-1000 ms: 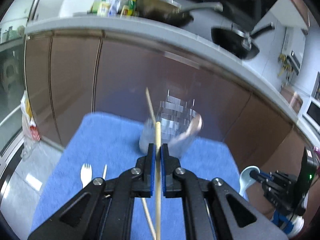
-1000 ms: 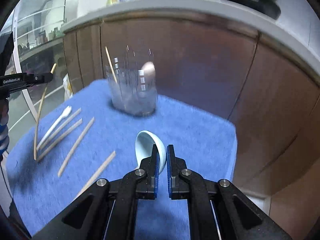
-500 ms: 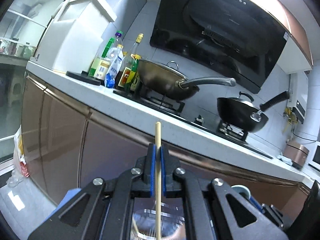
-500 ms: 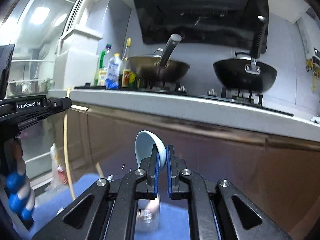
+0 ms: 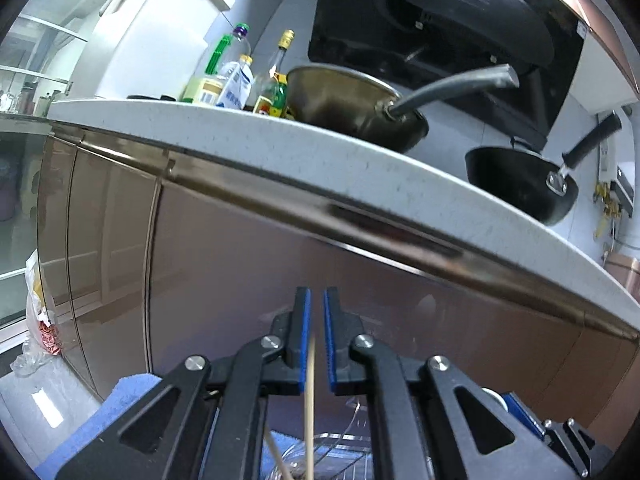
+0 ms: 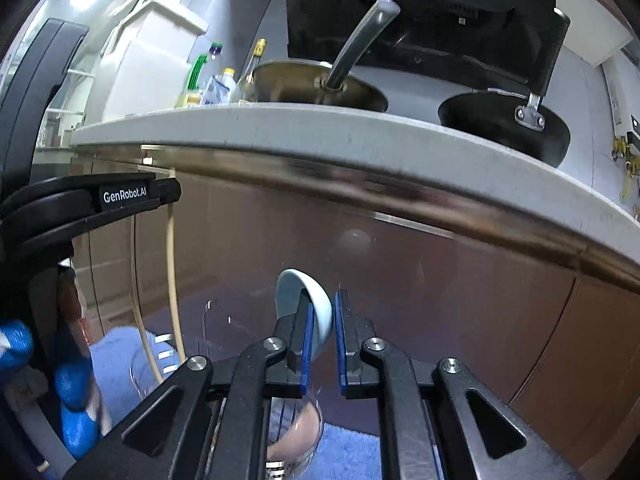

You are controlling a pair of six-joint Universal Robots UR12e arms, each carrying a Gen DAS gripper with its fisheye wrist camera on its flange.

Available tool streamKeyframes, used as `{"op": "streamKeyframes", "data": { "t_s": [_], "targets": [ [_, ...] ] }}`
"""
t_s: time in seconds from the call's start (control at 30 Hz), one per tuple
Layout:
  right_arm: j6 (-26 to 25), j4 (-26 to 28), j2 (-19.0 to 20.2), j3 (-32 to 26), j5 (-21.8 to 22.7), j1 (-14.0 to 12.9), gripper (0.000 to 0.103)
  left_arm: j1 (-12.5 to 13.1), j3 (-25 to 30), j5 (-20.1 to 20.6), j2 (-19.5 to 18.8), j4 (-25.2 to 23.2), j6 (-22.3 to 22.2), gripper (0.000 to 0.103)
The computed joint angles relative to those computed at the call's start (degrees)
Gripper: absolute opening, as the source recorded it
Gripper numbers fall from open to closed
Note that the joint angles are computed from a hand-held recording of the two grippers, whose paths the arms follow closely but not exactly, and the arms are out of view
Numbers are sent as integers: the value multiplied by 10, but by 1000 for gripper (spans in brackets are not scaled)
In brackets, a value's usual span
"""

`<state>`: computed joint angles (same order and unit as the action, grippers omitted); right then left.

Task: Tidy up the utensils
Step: 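Lower the blue spoon and chopstick into the clear holder while both tools release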

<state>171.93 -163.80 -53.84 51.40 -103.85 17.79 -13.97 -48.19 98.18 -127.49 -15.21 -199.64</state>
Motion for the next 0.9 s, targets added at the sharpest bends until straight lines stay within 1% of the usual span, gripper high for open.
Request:
{"op": "streamKeyframes", "data": {
  "t_s": [0.03,0.07,0.1,0.13,0.33,0.47,0.6,0.67,0.77,0.9],
  "targets": [
    [5,2,-2,3,3,0,18,0,-4,-5,3,-1,1,11],
    [10,3,-4,7,6,-1,26,1,-10,-11,6,-1,3,15],
    [14,2,-8,12,9,-2,30,1,-15,-14,10,1,9,18],
    [16,1,-11,17,8,-2,36,1,-20,-14,14,1,12,18],
    [40,17,-43,53,16,-3,36,4,-73,-21,57,-8,17,20],
    [62,32,-71,82,20,-1,36,5,-119,-16,97,-29,22,28],
    [76,45,-102,112,3,8,38,4,-171,-17,140,-57,48,29],
    [84,49,-121,133,-4,14,45,2,-194,-14,158,-68,60,29],
    [85,51,-145,162,-4,20,45,-1,-224,-12,182,-82,75,29],
    [82,51,-174,196,-11,28,45,-2,-260,-15,215,-99,77,29]
  ]
}}
